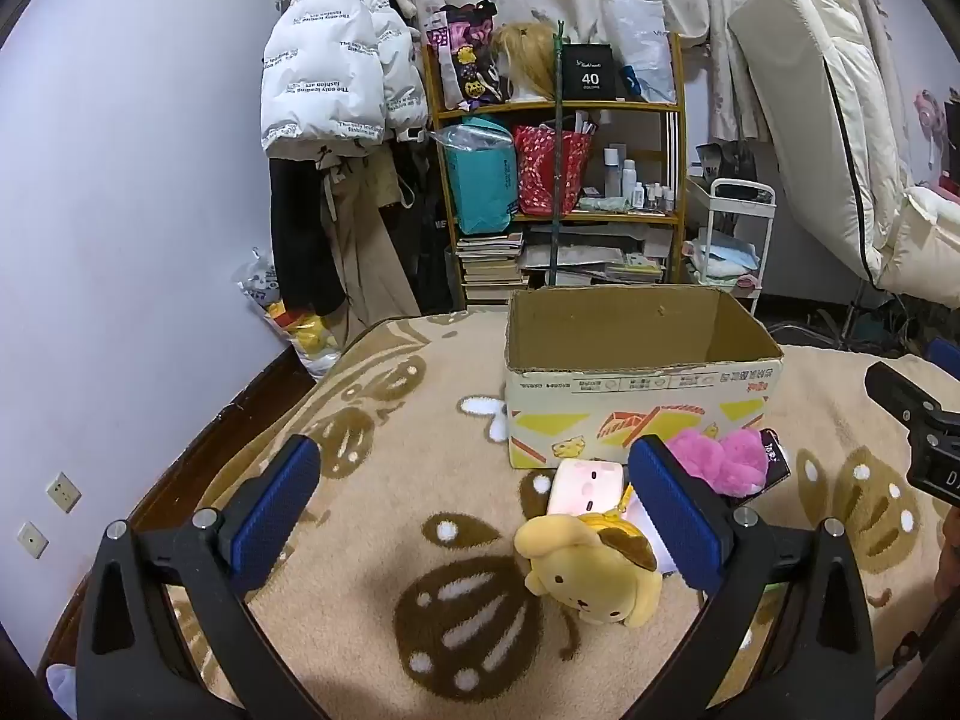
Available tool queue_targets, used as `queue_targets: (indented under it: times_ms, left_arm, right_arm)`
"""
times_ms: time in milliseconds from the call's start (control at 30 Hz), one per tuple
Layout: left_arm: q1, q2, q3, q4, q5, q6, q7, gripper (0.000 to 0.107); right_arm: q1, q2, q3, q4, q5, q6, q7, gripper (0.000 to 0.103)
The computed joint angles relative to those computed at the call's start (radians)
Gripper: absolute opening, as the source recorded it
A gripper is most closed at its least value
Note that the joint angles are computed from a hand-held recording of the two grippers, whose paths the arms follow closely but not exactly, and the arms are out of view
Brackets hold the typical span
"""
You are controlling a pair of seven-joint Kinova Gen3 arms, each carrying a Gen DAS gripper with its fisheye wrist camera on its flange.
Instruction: Organize soft objects
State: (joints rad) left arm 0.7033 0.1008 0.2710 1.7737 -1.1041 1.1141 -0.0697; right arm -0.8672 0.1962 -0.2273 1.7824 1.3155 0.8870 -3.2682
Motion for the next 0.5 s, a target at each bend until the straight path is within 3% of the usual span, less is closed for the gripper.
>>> queue_targets:
  times_ms: [500]
  left_arm:
    - [-0.001, 0.003, -0.002, 0.001, -0.004, -0.005, 0.007, 0.101]
  right_arm:
    - [0.003, 0.000, 0.001, -0.002, -0.004, -0.007, 0.005, 0.103]
